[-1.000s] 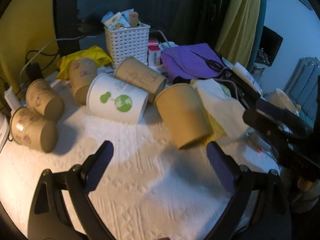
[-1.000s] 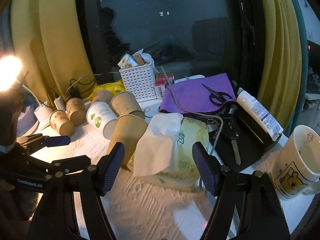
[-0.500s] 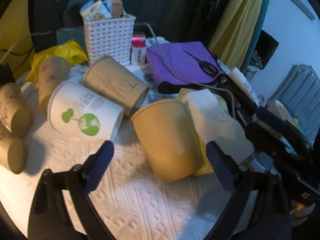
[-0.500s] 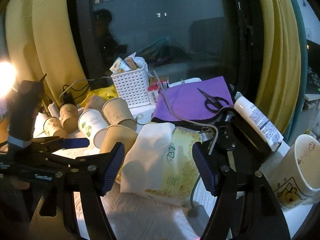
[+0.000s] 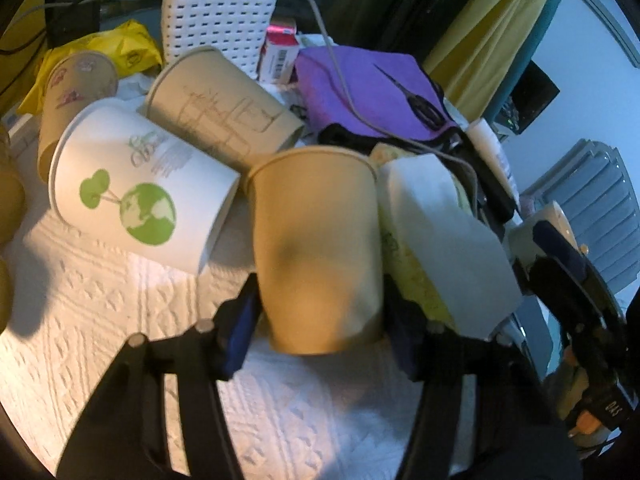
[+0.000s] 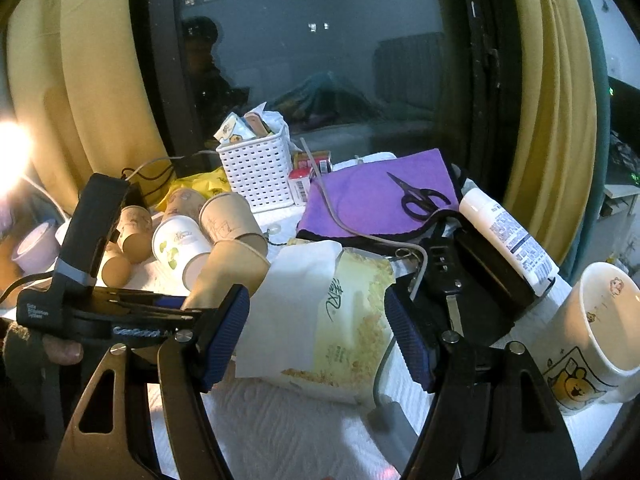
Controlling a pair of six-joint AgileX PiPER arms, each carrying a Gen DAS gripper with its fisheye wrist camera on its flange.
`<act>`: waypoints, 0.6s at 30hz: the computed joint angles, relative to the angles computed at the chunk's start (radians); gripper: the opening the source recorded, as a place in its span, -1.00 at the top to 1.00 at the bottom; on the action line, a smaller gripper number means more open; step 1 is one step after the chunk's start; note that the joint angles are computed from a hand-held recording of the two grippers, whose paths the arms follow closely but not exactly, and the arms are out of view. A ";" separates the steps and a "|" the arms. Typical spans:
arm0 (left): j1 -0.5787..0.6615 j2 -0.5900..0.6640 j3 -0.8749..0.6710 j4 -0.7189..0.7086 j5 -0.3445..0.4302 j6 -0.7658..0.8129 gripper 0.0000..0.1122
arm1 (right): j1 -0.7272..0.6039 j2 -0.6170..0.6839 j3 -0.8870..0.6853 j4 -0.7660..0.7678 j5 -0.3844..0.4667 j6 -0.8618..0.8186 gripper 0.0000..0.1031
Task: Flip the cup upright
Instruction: 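Close the left tool fingers around the tan paper cup's body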
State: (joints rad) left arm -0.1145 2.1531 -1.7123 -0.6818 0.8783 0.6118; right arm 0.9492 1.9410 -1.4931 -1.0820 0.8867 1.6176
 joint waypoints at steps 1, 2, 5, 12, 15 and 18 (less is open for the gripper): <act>0.001 -0.005 0.006 -0.002 -0.002 0.005 -0.04 | 0.004 0.000 -0.001 0.002 0.004 0.000 -0.42; 0.004 -0.010 0.012 -0.004 -0.004 0.011 -0.04 | 0.007 -0.001 -0.001 0.002 0.008 0.001 -0.42; 0.023 -0.041 0.049 -0.017 -0.006 0.039 -0.04 | 0.021 0.000 -0.008 0.007 0.021 0.000 -0.42; 0.059 -0.178 0.219 -0.068 -0.056 0.144 -0.04 | 0.063 0.006 -0.034 0.025 0.050 0.002 -0.42; 0.088 -0.256 0.316 -0.097 -0.075 0.202 -0.04 | 0.088 0.014 -0.054 0.031 0.065 0.003 -0.42; 0.125 -0.333 0.413 -0.127 -0.089 0.275 -0.04 | 0.114 0.026 -0.078 0.040 0.073 0.002 -0.42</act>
